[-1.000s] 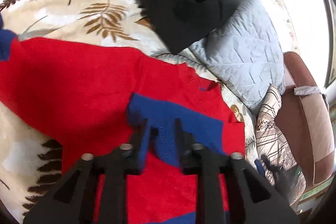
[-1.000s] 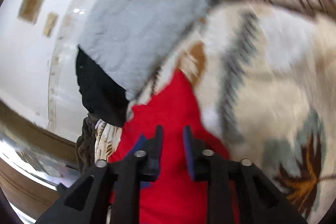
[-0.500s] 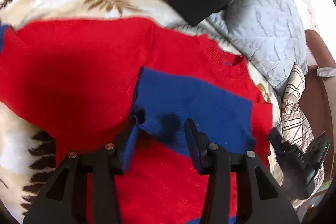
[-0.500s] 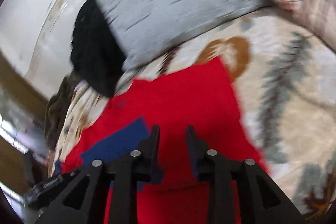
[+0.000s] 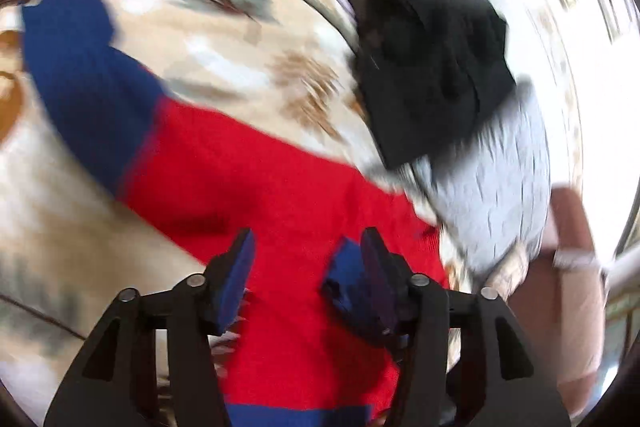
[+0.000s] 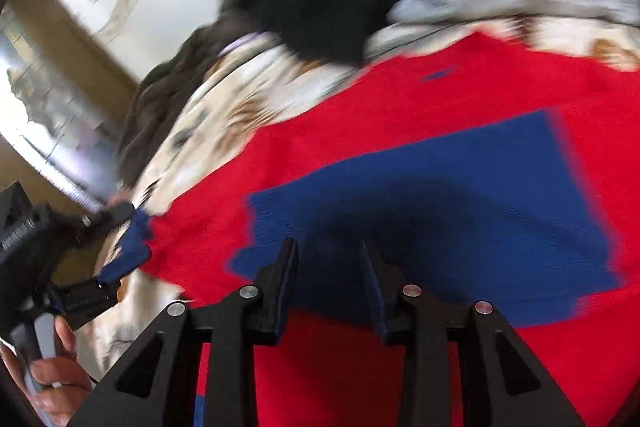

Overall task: Fold small clothes
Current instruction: 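Grasp the other blue sleeve cuff with the left tool and lift it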

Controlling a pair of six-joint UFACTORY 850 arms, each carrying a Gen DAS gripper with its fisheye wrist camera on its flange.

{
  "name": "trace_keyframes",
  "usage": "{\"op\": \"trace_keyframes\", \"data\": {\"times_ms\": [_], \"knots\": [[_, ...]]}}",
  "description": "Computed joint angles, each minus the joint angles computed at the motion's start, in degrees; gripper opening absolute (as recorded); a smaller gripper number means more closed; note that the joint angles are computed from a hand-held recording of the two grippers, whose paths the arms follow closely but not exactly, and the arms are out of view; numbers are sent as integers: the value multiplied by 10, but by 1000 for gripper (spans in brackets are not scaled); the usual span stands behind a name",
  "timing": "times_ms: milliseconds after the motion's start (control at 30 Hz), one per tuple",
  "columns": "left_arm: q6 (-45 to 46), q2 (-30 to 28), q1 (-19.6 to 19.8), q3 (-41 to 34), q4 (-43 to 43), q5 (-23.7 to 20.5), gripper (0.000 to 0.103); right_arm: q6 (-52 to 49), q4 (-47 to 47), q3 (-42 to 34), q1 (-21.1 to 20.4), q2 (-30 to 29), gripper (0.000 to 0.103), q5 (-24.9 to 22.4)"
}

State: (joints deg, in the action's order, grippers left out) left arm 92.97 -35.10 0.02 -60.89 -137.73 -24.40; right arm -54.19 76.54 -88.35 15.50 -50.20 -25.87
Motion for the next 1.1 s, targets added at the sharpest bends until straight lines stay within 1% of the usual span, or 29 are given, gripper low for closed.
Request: {"op": "trace_keyframes", "data": {"times_ms": [33, 67, 100, 133, 167, 200, 300, 367, 400, 433, 467, 500, 533, 567, 600, 633, 667, 733, 767, 800, 833, 867, 900, 933, 967, 1000, 1033, 1067, 1100], "knots": [[-3, 3, 12, 4, 1, 4, 56, 1, -5, -5, 8, -5, 36, -7], [-9, 4, 28, 8, 10, 12, 56, -11, -14, -8, 21, -10, 38, 10], [-23, 4, 49, 8, 27, 29, 56, -46, 1, -1, 32, -8, 39, 38], [-30, 2, 62, 9, 36, 37, 56, -93, 20, 10, 42, -2, 43, 67], [-39, -1, 77, 8, 43, 47, 56, -115, 36, 13, 44, -2, 47, 72], [-67, -8, 97, 6, 64, 54, 56, -113, 33, 15, 44, 2, 48, 70], [-160, -33, 130, -6, 136, 42, 56, -132, 58, 15, 41, 0, 48, 60], [-181, -51, 138, -19, 149, 28, 56, -135, 64, 8, 40, -6, 48, 57], [-172, -56, 138, -25, 139, 26, 57, -135, 63, 6, 39, -6, 48, 56], [-139, -56, 133, -29, 108, 22, 58, -138, 67, 7, 39, -6, 49, 56], [-114, -60, 130, -34, 90, 7, 56, -142, 71, 8, 39, -5, 49, 56], [-113, -67, 128, -44, 96, -10, 45, -142, 72, 7, 40, -6, 49, 57], [-116, -70, 126, -48, 101, -16, 11, -142, 72, 6, 41, -6, 49, 58], [-108, -71, 123, -49, 99, -20, 3, -146, 75, 9, 41, -4, 49, 58], [-84, -66, 119, -43, 73, -13, 3, -149, 78, 10, 40, -4, 49, 58], [-38, -53, 115, -27, 23, -2, 3, -151, 81, 11, 40, -4, 49, 57], [-3, -42, 116, -10, -11, -9, 3, -150, 81, 10, 40, -4, 49, 57], [24, -18, 125, 31, -40, -37, 3, -154, 85, 11, 40, -4, 49, 56], [32, -11, 128, 46, -46, -36, 3, -157, 88, 11, 40, -4, 49, 56], [27, -7, 131, 55, -37, -26, 3, -160, 91, 11, 40, -4, 49, 56], [2, -10, 136, 58, -4, -24, 3, -161, 92, 11, 40, -4, 49, 55], [-24, -11, 144, 66, 30, -40, 3, -162, 94, 11, 39, -4, 49, 55], [-38, -12, 150, 74, 46, -62, 3, -163, 95, 11, 39, -4, 49, 55], [-34, -6, 155, 88, 40, -82, 3, -164, 96, 11, 40, -4, 49, 55], [-21, -1, 157, 97, 23, -89, 3, -165, 97, 12, 39, -4, 49, 55], [7, 10, 161, 112, -11, -105, 4, -167, 100, 12, 39, -4, 49, 54], [20, 16, 164, 118, -26, -115, 12, -168, 101, 12, 39, -4, 49, 53], [31, 21, 169, 124, -40, -125, 29, -170, 104, 12, 38, -4, 49, 52], [37, 23, 172, 121, -52, -123, 41, -171, 105, 12, 38, -5, 49, 51]]}}
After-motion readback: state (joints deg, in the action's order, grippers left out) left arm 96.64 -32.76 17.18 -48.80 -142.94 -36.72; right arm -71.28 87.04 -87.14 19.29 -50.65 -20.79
